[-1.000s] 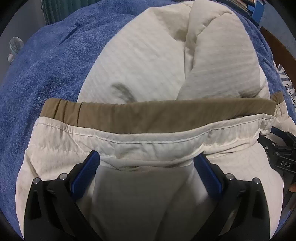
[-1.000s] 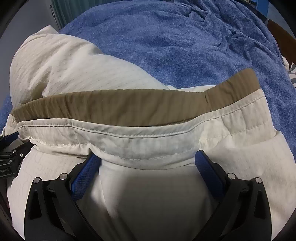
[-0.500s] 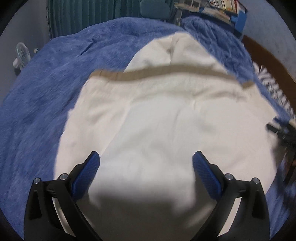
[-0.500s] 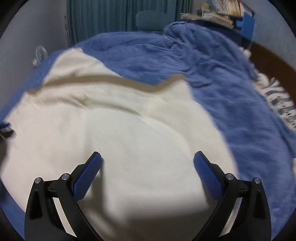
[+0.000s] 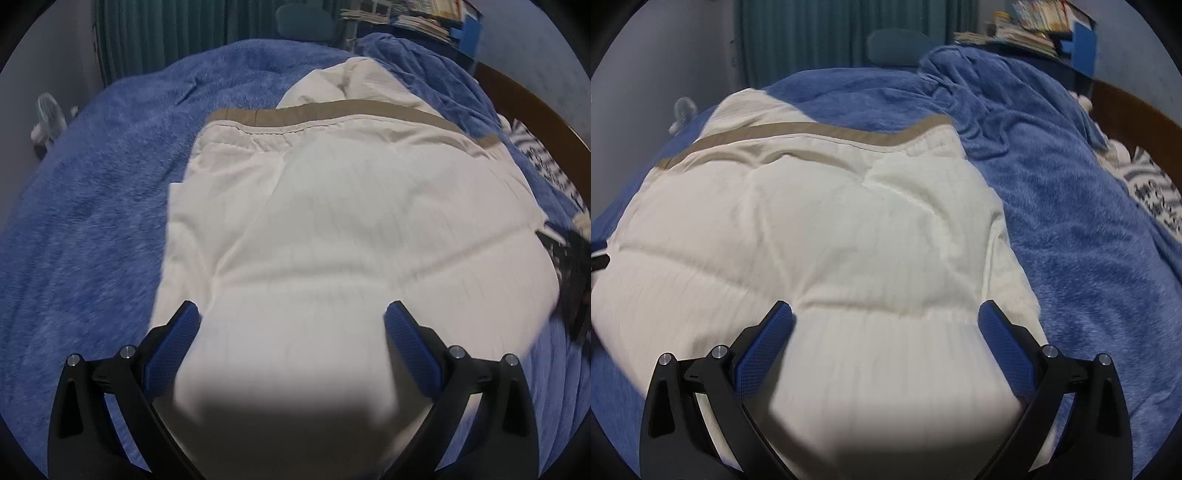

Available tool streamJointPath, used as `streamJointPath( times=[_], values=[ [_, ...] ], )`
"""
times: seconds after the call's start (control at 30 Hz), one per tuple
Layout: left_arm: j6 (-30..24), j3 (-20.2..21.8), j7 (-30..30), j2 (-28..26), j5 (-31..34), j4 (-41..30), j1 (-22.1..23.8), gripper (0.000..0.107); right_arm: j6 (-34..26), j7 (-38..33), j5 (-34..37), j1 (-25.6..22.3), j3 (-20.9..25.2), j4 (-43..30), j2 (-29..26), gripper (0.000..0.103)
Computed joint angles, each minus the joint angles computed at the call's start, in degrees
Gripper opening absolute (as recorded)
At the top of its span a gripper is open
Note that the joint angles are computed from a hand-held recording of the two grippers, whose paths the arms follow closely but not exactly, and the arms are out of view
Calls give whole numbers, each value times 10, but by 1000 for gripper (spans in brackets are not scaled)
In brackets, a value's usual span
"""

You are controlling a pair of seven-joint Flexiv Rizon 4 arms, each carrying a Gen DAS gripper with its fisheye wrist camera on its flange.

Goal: Fold large clothes

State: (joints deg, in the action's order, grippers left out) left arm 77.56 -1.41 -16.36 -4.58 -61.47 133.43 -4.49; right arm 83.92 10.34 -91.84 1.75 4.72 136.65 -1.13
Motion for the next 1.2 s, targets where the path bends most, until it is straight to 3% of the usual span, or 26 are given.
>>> streamJointPath(
  times=[0.1,0.17,0.3,0.4,0.43,0.53,0.67,0.73,0.87,0.97,1.03,1.2],
  values=[
    [13,16,4,27,21,23,3,97,-37,-107,120,20,20,25,34,96],
    [-8,28,-17,37,32,22,12,97,-30,-81,87,9,15,30,56,96],
    [-36,42,-54,18,64,14,36,97,-95,-155,179,20,30,47,61,96],
    [-95,40,-48,1,26,6,57,97,-9,-78,109,-10,1,55,35,96],
    [-111,41,-60,-3,32,2,63,97,9,-82,120,-12,-4,57,29,96],
    [-120,39,-63,1,39,-3,70,97,8,-165,246,0,12,61,35,96],
    [-100,29,-24,-4,26,-38,69,97,70,-115,140,-46,-8,37,35,96],
    [-96,25,-24,-19,27,-62,71,97,53,-161,194,-42,-8,22,23,96],
    [-118,11,-79,-83,77,-139,84,97,61,-218,275,-34,-21,-10,-22,95],
    [-99,-8,-81,-121,93,-169,91,96,58,-317,394,-21,-11,-42,-65,92],
    [-79,-15,-83,-143,119,-183,94,96,36,-410,490,-34,29,-75,-98,91],
    [-106,-45,-51,-166,95,-199,136,97,-1,-590,667,-82,124,-121,-148,92]
  ],
)
